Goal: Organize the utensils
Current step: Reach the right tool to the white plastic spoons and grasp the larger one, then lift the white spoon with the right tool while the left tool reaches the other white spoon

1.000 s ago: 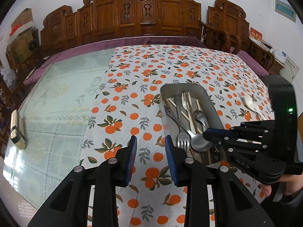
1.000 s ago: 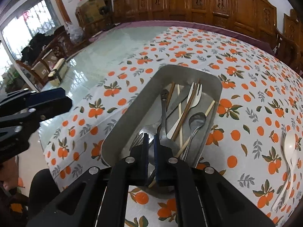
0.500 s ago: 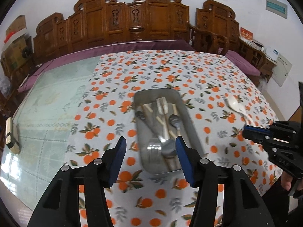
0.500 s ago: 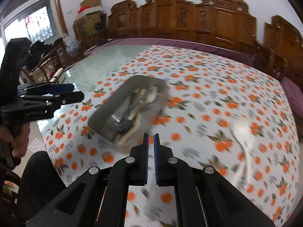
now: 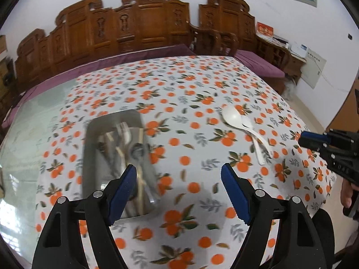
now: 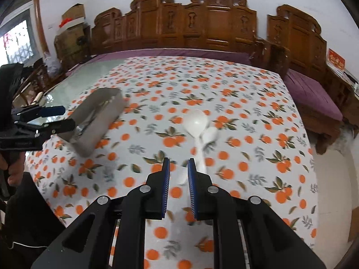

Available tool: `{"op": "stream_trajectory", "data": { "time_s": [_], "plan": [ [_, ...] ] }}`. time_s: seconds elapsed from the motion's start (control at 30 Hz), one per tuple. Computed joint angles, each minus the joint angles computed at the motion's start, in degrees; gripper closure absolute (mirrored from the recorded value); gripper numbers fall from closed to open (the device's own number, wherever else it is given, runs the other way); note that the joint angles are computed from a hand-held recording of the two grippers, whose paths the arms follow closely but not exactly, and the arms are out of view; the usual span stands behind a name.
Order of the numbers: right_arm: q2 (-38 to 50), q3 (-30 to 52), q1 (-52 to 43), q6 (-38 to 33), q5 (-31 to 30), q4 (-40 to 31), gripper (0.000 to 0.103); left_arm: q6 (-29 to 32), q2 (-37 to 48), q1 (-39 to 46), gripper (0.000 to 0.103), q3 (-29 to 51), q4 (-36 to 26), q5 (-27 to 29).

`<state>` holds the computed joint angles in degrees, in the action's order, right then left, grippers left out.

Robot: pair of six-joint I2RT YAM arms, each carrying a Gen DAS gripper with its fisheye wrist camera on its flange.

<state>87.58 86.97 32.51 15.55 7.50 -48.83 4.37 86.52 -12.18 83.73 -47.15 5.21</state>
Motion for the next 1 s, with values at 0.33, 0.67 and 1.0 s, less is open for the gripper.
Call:
{"op": "stream_trajectory", "data": {
  "time_s": [0.33,0.67,1.0],
  "plan": [
    [6.3,0.2,-4.2,-3.7,-2.7,2.3,0.075,-2.3,3.9,-5.8,0.029,0.4,1.5,-2.5],
    [17.8,7.6,-7.0,-4.2,-6.1,2.4,0.075,-2.5,7.1,-6.9,0.029,1.5,1.7,-2.7],
    [23.0,11.0,-8.6,-3.7,-9.5,1.2,0.075,-2.4,9.3,-7.5,0.029,2.2,1.7,-2.6]
  ]
}}
